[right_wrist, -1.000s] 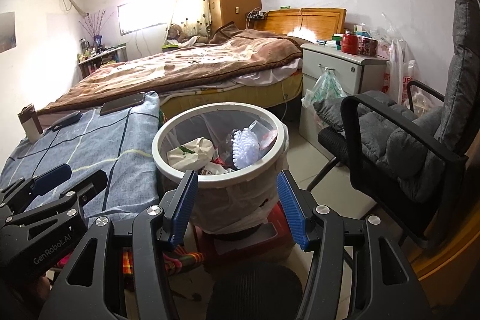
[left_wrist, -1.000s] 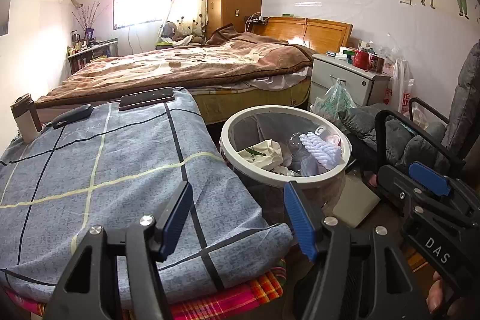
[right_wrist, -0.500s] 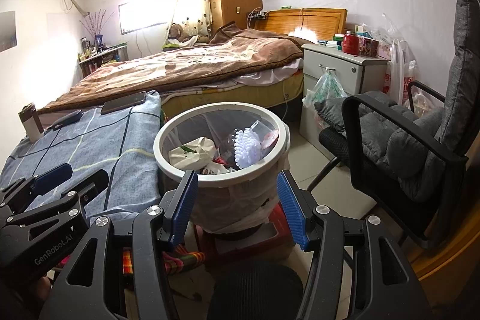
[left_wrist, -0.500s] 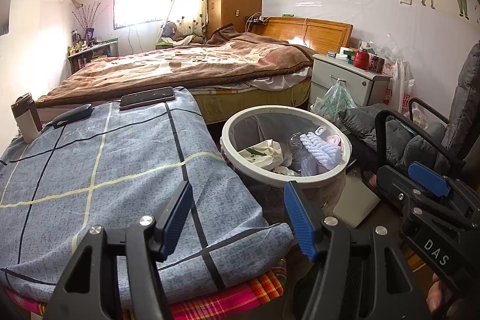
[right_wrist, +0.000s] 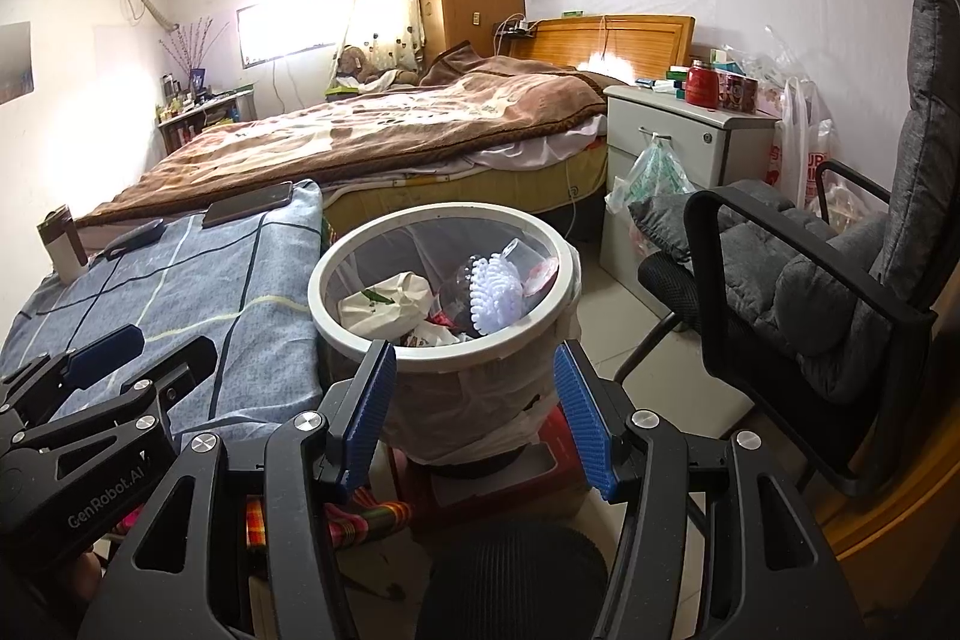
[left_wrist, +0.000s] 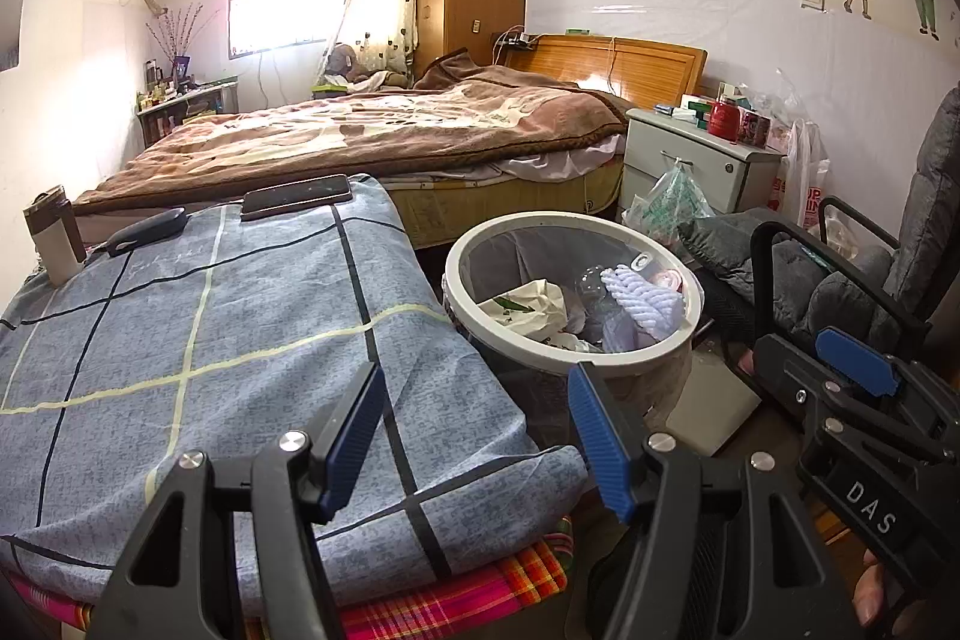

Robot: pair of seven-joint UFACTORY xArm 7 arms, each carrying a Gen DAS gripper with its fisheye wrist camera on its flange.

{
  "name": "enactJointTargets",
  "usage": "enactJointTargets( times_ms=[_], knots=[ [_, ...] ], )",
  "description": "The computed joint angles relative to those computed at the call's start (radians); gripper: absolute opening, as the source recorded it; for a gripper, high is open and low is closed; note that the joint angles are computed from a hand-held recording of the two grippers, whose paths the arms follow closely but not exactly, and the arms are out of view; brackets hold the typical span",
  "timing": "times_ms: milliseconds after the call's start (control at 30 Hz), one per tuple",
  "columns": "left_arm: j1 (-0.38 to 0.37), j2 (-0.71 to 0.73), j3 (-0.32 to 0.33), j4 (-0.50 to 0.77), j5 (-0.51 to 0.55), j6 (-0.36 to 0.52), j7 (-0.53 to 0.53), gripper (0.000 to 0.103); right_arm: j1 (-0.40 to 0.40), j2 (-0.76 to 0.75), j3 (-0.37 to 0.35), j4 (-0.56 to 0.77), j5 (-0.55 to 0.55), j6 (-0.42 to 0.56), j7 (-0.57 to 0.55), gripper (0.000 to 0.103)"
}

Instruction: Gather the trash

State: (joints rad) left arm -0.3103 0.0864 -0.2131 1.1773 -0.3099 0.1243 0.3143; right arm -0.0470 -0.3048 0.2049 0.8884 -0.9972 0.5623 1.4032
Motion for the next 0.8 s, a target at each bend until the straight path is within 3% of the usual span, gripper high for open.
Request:
enactJointTargets(
  times_ms=[800],
  knots=[
    [0.002, -0.002, -0.001, -0.001, -0.001, 0.001, 0.003, 0.066, 0.001, -0.002, 0.0, -0.001, 0.002, 0.0, 0.0, 0.057]
  ],
)
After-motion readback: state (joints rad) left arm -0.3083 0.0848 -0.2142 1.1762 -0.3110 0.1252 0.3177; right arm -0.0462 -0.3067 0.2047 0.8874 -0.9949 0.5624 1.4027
